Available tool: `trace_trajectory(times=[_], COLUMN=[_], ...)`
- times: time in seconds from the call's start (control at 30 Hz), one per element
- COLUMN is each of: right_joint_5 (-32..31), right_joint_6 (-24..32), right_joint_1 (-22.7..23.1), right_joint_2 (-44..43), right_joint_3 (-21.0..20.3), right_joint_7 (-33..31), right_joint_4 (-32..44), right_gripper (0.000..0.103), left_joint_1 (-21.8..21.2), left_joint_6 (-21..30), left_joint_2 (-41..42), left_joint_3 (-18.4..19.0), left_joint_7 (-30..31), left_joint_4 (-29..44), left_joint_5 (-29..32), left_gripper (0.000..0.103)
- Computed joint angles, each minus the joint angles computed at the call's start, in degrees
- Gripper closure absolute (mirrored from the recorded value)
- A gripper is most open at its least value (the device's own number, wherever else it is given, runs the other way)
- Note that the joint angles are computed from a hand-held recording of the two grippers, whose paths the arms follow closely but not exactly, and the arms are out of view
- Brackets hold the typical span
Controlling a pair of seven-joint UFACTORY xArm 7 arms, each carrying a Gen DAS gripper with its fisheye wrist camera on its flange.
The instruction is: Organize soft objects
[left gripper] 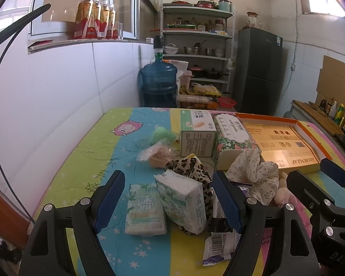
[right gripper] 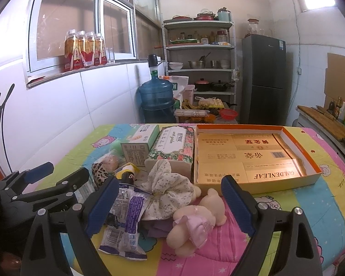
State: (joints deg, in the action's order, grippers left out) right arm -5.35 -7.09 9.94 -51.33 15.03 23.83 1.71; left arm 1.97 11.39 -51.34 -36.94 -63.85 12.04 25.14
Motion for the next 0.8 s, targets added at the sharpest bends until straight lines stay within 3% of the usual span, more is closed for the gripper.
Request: trace_trajectory(times=[0.8], right_joint_5=[-0.3], right_joint_6=[0.1], right_joint_1=[0.7], right_joint_2=[0.0], right_joint_3=[0.6], right_joint_7=[1.0], right_joint_4=[0.1], right_gripper=[0.013], left_joint_1=[-0.4], left_joint_6=[-0.6], left_joint_2=[0.0], left_joint_3=[0.7], left_joint_7=[0.5], left_joint_4=[-0.6], left_joint_5=[-0.4], left_gripper=[0.023])
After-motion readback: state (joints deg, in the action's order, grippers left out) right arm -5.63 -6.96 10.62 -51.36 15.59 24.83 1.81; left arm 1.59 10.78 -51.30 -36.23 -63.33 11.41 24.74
